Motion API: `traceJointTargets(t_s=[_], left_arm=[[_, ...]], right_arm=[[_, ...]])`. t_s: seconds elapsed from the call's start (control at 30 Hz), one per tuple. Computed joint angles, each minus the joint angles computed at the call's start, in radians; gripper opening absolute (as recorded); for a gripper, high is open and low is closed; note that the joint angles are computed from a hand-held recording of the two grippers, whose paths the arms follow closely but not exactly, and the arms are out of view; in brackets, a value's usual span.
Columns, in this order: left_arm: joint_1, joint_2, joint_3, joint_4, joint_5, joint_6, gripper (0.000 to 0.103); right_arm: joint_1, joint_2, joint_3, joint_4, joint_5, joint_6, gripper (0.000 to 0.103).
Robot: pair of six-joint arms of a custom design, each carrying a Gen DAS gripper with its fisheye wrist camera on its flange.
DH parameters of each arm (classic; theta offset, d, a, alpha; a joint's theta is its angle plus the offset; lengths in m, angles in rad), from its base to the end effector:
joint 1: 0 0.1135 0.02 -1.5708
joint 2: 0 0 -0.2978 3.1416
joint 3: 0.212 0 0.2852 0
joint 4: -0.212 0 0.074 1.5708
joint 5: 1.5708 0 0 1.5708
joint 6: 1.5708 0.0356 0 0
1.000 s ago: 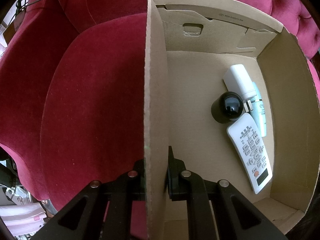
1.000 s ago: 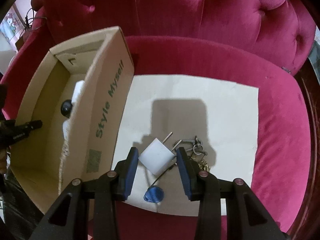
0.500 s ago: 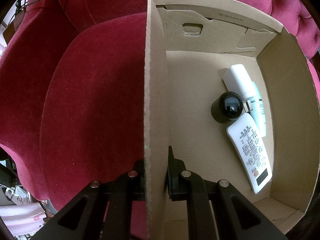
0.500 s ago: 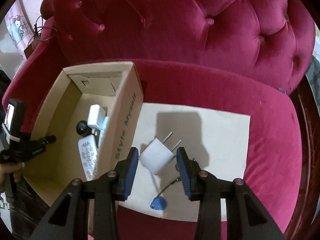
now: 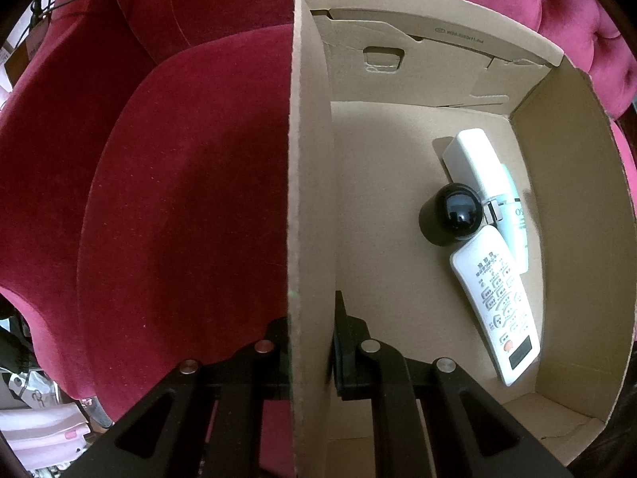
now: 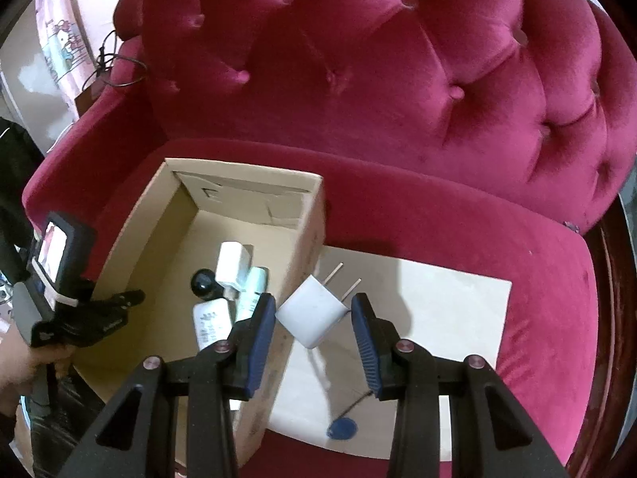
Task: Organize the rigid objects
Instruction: 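Carry the white plug charger into the box and open the right gripper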
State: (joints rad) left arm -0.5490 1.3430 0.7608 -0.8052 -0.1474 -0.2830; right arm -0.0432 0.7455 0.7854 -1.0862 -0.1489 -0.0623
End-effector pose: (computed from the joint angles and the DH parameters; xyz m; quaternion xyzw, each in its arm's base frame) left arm 0.2062 -0.1200 0.1930 0.1250 0.9852 0.0302 0.1132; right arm 0.1322 -0.0004 0.2921 -0.0285 0.9629 0.0581 0.2620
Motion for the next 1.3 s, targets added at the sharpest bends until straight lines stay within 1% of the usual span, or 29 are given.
traceJointTargets(t_s=[0.23,0.43,0.63,0.83,1.3], left_arm=[[0.006,-0.004,-0.003,0.003,0.009,0.007,0.012],[0.009,-0.009,-0.002,-0.001,0.013,0.008,0.012],[0.013,-0.011,-0.001,-0.004,0.019,0.01,0.012],[0.019,-0.011,-0.003,-0.002,0.023,0.014,0.012],[0.021,-0.011,-0.003,-0.001,0.024,0.017,0.012]], right_arm=[[0.185,0.06,0.027,0.047,0.065,0.106,0.042],[0.316,0.121,0.036,0.097,0.093,0.18,0.042],[0.451,0.197,0.027,0.155,0.139,0.217,0.042],[0.522,0.273,0.01,0.214,0.156,0.241,0.042],[0.577,0.449,-0.058,0.334,0.144,0.292,0.042]])
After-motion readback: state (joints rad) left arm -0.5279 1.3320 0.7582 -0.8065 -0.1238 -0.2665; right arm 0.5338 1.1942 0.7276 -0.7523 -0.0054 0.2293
